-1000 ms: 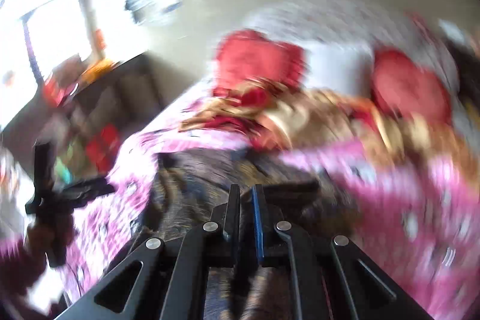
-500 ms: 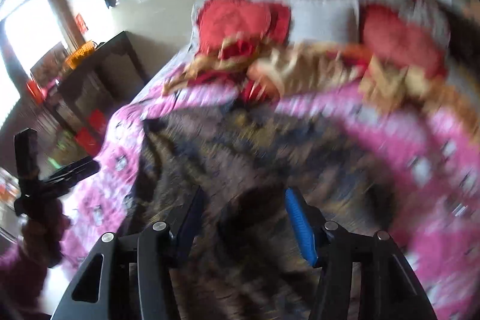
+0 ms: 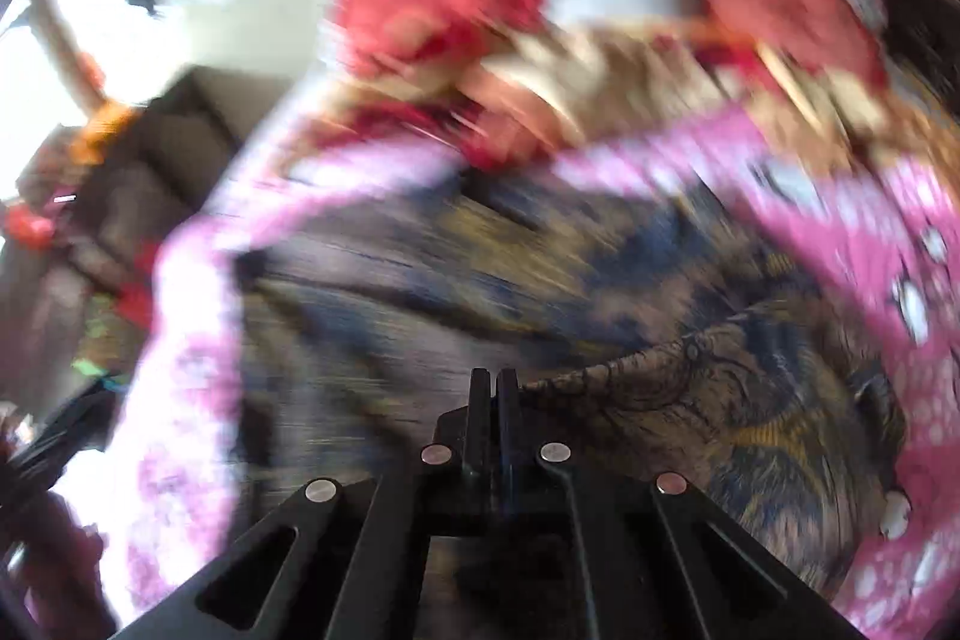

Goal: Fold small clothes

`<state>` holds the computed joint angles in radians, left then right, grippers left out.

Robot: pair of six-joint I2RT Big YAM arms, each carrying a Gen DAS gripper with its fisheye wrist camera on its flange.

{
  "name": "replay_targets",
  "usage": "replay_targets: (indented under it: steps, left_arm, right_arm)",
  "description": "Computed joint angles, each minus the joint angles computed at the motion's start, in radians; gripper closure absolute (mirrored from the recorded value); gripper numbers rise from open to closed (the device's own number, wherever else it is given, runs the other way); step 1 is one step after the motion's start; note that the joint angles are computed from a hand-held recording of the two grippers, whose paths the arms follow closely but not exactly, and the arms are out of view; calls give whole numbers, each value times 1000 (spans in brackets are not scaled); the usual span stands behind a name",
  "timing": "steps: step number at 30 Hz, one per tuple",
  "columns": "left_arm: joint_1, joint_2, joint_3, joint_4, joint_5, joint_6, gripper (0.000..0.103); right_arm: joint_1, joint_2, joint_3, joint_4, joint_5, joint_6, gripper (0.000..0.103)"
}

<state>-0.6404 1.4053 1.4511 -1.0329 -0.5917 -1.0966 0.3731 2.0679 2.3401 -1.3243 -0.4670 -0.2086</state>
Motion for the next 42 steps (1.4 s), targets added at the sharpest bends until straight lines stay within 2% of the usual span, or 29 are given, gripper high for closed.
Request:
replay_targets:
  steps: [1, 2, 4, 5, 6, 7, 8, 9, 10, 11, 12, 15, 17, 19, 22, 23, 25, 27, 29, 33, 34, 35, 37, 39, 41, 42]
  left_arm:
    - [3, -10, -11, 3, -5, -18, 25]
    - [6, -17, -19, 6, -7, -30, 25]
    - [10, -30, -33, 10, -7, -55, 25]
    - [12, -35, -38, 13, -5, -62, 25]
    - [11, -40, -43, 15, -5, -68, 25]
    - [11, -43, -45, 12, -5, -72, 25]
    - [8, -44, -45, 4, -7, -73, 25]
    - [5, -42, -43, -3, -8, -71, 25]
    - [4, -41, -41, -10, -6, -63, 25]
    - [2, -40, -40, -16, -8, -59, 25]
    - [0, -41, -43, -20, -11, -61, 25]
    - [-6, -54, -70, -10, 4, -80, 25]
    - [-13, -56, -86, -19, 10, -86, 25]
    - [-21, -43, -89, -66, 17, -89, 25]
    - [-23, -23, -102, -127, 70, -101, 25]
    - [-25, -23, -115, -129, 90, -111, 25]
    - [-28, -27, -145, -126, 124, -137, 25]
    - [-33, -29, -162, -130, 136, -162, 25]
    - [-37, -30, -168, -129, 136, -179, 25]
    - [-39, -24, -151, -125, 124, -171, 25]
    - [-39, -19, -139, -130, 118, -163, 25]
    - [-34, -15, -132, -132, 116, -155, 25]
    - [-31, -12, -120, -134, 107, -142, 25]
    - [-30, -13, -115, -130, 95, -132, 25]
    - [-29, -11, -117, -120, 97, -124, 25]
    - [-26, -7, -117, -118, 107, -122, 25]
  right_arm:
    - [1, -53, -60, 37, -71, -26, 102]
    - [3, -113, -130, 63, -175, -76, 102]
    - [13, -186, -221, 70, -300, -174, 102]
    - [19, -205, -242, 26, -351, -253, 102]
    - [27, -212, -261, -67, -425, -395, 102]
    - [35, -221, -293, -142, -431, -520, 100]
    - [41, -234, -323, -167, -399, -587, 96]
    - [52, -268, -393, -141, -314, -637, 92]
    - [59, -302, -466, -78, -229, -634, 79]
    - [55, -317, -509, -47, -174, -619, 70]
    - [44, -316, -524, -50, -147, -600, 69]
    - [-15, -310, -537, -71, -137, -533, 67]
    - [-56, -334, -559, -18, -128, -481, 57]
    - [-106, -355, -580, 90, -92, -394, 53]
    - [-160, -341, -555, 186, -26, -246, 49]
    - [-183, -320, -532, 217, 28, -166, 47]
    - [-205, -270, -476, 244, 98, -44, 47]
    - [-211, -219, -411, 233, 96, 19, 46]
    - [-197, -165, -339, 209, 94, 31, 40]
    - [-155, -111, -281, 200, 159, 20, 40]
    - [-149, -98, -272, 198, 170, 20, 58]
    - [-149, -82, -254, 191, 159, 17, 89]
    - [-168, -74, -237, 216, 108, 67, 95]
    - [-194, -84, -249, 263, 73, 129, 96]
    - [-220, -86, -253, 293, 99, 183, 96]
    - [-228, -77, -245, 281, 112, 189, 96]
